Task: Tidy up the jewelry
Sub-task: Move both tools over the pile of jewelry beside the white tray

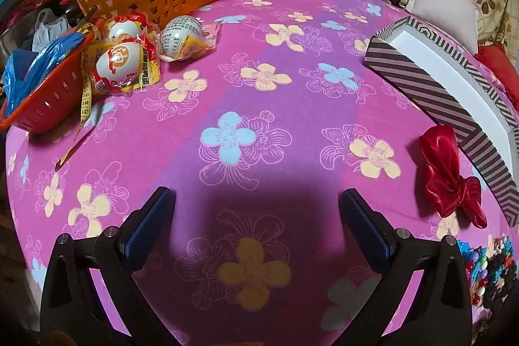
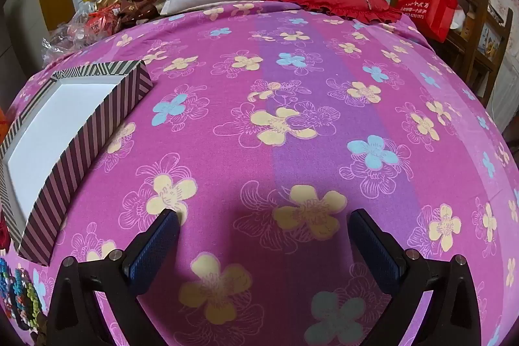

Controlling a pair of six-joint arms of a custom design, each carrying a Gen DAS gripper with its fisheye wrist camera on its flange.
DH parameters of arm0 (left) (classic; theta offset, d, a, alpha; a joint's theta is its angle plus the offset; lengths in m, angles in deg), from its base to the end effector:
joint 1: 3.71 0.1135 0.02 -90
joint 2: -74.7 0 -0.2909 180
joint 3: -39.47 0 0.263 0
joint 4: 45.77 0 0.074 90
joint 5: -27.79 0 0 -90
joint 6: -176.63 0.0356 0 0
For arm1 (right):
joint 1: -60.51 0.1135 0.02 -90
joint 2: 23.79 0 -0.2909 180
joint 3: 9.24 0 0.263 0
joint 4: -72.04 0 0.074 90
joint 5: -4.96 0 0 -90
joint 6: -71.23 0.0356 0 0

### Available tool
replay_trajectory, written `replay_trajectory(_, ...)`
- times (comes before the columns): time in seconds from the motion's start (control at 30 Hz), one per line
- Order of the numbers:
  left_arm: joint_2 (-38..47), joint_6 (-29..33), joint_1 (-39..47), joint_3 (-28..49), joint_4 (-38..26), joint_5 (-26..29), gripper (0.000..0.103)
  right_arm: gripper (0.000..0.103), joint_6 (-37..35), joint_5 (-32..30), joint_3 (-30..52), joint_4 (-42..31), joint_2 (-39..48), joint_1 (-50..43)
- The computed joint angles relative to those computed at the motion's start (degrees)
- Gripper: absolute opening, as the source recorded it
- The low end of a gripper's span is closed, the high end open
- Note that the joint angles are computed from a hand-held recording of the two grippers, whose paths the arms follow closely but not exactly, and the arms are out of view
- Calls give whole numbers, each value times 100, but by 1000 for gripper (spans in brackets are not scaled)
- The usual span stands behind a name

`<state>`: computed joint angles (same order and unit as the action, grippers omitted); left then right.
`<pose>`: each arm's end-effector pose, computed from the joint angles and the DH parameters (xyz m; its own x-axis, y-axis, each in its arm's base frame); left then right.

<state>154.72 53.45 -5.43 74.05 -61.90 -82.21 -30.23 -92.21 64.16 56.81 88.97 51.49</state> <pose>0.2056 0.0060 0.1181 -0.6620 -0.4946 -0.5631 -0.5937 0.8047 -0.0088 0.3950 -0.0582 0.1259 -0.8056 -0.0717 -0.5881 -0.0775 0.9969 -0.0154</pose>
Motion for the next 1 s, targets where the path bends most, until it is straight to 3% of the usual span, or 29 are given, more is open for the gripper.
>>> replay_trajectory(0.37,-52,34,-27,-33,-27,-5,103,103,-20,-17,1,-27,-7,-5)
replay_trajectory(0.47,-171,-8,-125,-91,-123,-11,103,103,-129,-7,73,-714,-176,-17)
replay_trajectory(0.6,-430,-102,-386,-232,-266,-33,102,102,-290,-328,-1132,-448,-1411,-183)
replay_trajectory(0.73,-995,-295,-870,-406,-512,-1,102,102,-666,-636,-2087,-814,-2817,-167)
replay_trajectory(0.87,-1397,-1298,-2557,-159,-1625,-1321,102,102,-575,-993,-2753,-1271,-4078,56)
replay_trajectory(1.0,-1403,-1850,-3487,210,-2320,-1656,102,102,-164,-1124,-3299,-1622,-5023,671)
